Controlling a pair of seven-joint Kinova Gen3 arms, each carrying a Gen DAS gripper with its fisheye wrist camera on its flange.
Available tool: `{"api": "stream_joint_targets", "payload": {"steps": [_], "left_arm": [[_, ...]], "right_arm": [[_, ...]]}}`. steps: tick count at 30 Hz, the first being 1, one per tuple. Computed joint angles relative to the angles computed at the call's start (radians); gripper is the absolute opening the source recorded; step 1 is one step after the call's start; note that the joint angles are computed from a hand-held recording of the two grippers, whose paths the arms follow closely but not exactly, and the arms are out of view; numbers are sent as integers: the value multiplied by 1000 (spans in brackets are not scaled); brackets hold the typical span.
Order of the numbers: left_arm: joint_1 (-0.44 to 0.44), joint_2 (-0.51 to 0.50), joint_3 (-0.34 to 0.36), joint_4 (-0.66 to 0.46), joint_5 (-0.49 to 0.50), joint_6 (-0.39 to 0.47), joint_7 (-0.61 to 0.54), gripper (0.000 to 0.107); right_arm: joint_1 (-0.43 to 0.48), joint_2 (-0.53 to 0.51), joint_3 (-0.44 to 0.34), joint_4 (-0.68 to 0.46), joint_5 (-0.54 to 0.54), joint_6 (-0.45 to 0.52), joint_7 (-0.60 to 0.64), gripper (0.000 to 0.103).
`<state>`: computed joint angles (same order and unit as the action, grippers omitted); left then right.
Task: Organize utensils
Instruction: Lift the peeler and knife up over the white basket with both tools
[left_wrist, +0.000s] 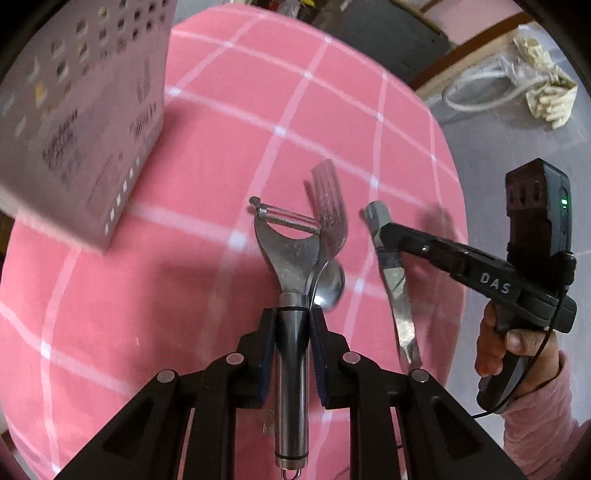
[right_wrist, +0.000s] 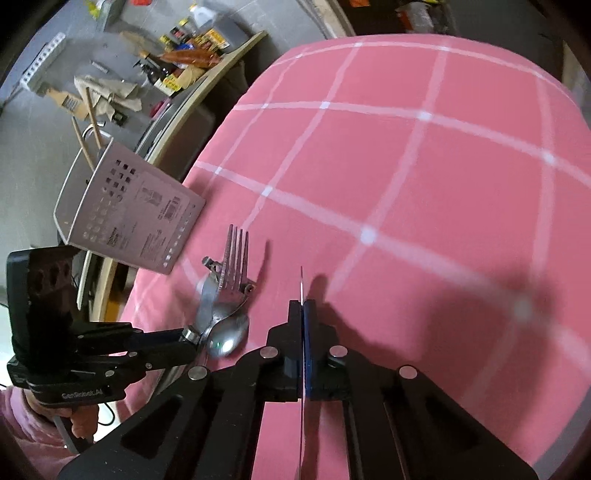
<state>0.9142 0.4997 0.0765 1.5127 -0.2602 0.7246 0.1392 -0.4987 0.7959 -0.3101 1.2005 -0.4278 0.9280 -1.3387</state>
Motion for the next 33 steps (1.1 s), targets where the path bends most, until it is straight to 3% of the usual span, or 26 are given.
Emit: {"api": "stream_joint_targets", "payload": {"steps": [3,7,13,15,20,25,29,31,33], "left_arm": [[-47,4,48,1,54,-4,-74,18],[-63,3,48,11,86,-12,-126,18],[-135,-53,76,167,158,-218,-178,18],[-84,-67,41,176,96,-215,-115,18],[148,-68,-98,93,-107,-80,14,17],[252,-105,-107,69,-305,35,158,18],[271,-117,-106,41,-448,95,208,18],[295,-139,-105,48,-518,134,245,18],[319,-166,-107,64,-599,167,290,18]], "right_arm": [[23,-31,-7,84,-25,-39,-5,1],[45,-66,-22,189,-59,-112,-10,1],[72,-120,-68,320,-118,-259,-1,1],[90,-146,-90,365,-143,-314,7,1],[125,-255,-155,519,-213,-516,43,1],[198,-342,-271,639,-248,-709,51,1],[281,-393,-392,710,-250,-856,28,1],[276,-432,-405,730,-231,-913,-8,1],[229,-473,-360,728,-213,-932,-40,1]]}}
